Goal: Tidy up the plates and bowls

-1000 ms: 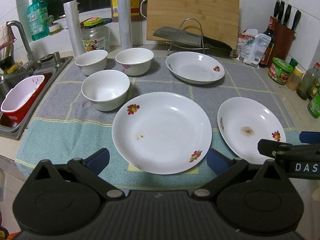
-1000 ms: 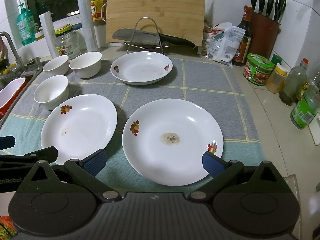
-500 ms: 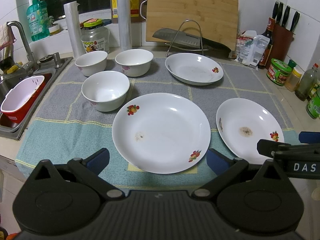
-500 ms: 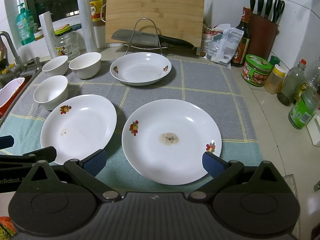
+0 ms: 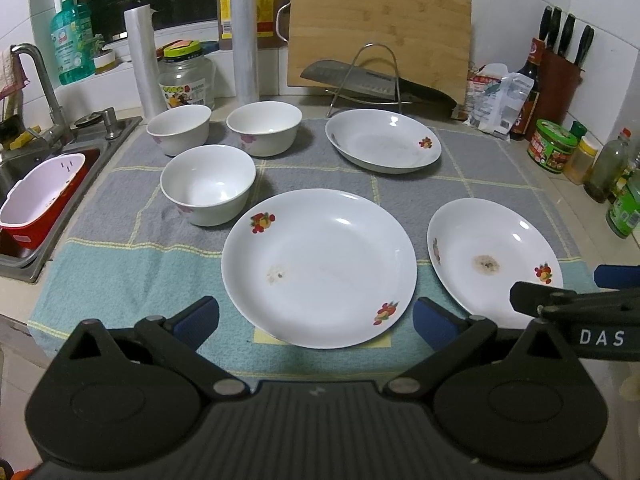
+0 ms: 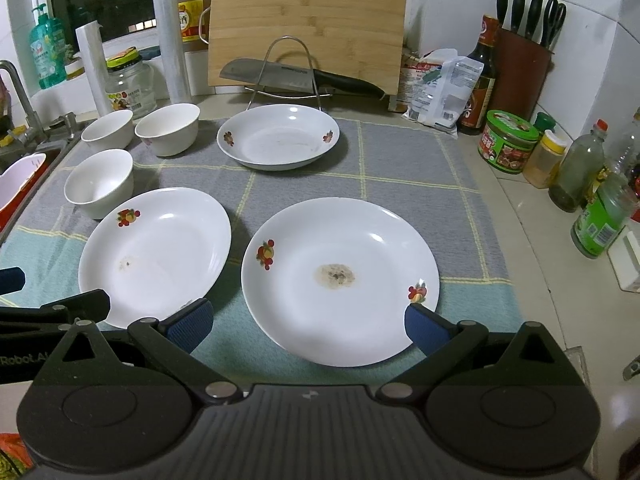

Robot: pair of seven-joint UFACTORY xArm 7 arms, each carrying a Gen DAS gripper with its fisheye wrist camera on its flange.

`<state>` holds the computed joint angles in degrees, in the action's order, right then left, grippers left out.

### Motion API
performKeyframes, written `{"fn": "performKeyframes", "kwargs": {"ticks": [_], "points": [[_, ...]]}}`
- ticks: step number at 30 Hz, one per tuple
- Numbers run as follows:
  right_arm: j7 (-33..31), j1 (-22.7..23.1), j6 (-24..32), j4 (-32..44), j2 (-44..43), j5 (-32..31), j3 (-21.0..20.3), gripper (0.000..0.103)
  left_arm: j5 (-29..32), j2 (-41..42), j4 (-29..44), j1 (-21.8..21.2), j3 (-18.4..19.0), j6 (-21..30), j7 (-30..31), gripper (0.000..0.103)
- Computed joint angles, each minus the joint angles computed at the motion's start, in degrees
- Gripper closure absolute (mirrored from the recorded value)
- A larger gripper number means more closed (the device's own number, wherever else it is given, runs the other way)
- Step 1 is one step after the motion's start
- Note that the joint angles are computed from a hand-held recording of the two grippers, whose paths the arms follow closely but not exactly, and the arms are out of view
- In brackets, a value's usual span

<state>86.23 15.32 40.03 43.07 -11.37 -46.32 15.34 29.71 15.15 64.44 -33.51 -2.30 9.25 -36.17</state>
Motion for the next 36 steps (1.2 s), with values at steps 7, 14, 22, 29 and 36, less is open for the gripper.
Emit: {"fn": "performKeyframes", "kwargs": {"ticks": [7,14,22,29,36], "points": [[0.1,0.4,1.3,0.4,0.1,0.1,0.2,0.000,-2.6,0.2,-0.4,1.4,-1.3,-1.1,3.3,0.001],[0.2,1.2,4.3,2.2,1.0,0.4,0.5,0.000,-7.9,0.6,-0.6,3.3,-3.3,-2.6,9.8,0.001],[2.6,1.3,3.0,1.2,0.2,-1.2,0.0,0.000,-21.0,1.6,-2.1,12.1,-13.3,-7.0,27.3,0.001],[4.4,-2.1,-3.3,-5.1,-4.8,-4.3,-0.4,0.000,-27.5,2.8,-4.3,14.1,-16.1,-11.7,35.2,0.001],[14.2,-13.1,-13.5,-14.0,-7.4,-22.1,-1.5,0.000,-29.8,7.9,-4.9,5.2,-6.5,-22.4,33.4,0.001]]}}
